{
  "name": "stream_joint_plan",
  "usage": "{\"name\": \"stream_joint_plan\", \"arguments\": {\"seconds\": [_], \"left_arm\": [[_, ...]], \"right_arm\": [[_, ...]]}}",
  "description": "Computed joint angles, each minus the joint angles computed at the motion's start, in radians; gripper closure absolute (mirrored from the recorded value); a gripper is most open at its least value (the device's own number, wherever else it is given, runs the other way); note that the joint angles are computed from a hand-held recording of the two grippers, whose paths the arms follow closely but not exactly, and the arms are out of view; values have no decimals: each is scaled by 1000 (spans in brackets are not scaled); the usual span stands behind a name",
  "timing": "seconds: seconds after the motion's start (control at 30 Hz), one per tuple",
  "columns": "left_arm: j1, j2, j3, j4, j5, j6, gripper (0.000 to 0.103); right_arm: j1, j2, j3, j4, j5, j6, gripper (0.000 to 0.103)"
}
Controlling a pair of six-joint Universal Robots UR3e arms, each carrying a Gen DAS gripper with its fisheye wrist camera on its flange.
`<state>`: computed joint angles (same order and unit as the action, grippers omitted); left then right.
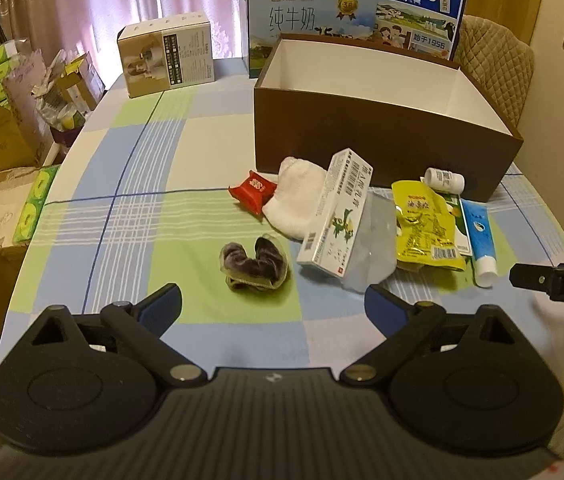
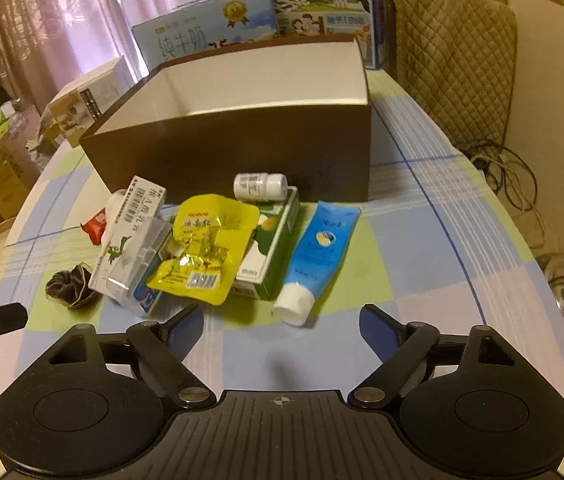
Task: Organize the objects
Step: 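Close the left gripper on the dark grey sock while the right gripper approaches the yellow packet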
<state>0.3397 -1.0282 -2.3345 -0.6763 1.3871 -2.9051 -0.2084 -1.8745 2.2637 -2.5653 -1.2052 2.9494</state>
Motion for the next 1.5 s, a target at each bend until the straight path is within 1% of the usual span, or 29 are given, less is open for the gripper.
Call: {"name": "stream_joint_plan", "arguments": {"seconds": [0.17,0.2,0.23,0.33,0.47,0.73,0.9,1.13,1.23,1.3,1.4,1.5], "left_arm": [[-31,-103,14,93,40,38,11],[-35,-127,19,108,43,43,15],[-34,-153,25,119,40,49,16],[-23,-221,45,140,25,42,18],[-54,-339,72,214,70,25,19],[-63,-508,124,323,113,-27,28],[-51,-569,143,335,96,-30,36],[-33,-628,153,357,63,-32,40],[-11,-641,148,371,19,-27,50],[-1,-650,144,378,-8,-15,60],[7,-644,133,384,-41,6,73],[0,-643,120,412,-39,31,80]], "right_arm": [[-11,31,-9,-16,23,-15,22],[-15,34,-9,-16,26,-19,22],[-20,38,-10,-17,28,-23,22],[-36,49,-11,-21,31,-34,22],[-69,59,-8,-26,40,-45,22],[-106,72,-8,-29,49,-63,22],[-105,80,-12,-31,45,-60,22],[-49,119,-28,-69,30,-36,22],[-2,152,-40,-102,20,-12,22],[30,175,-50,-123,12,7,22],[77,215,-70,-161,2,36,22],[124,263,-97,-201,-15,61,22]]}}
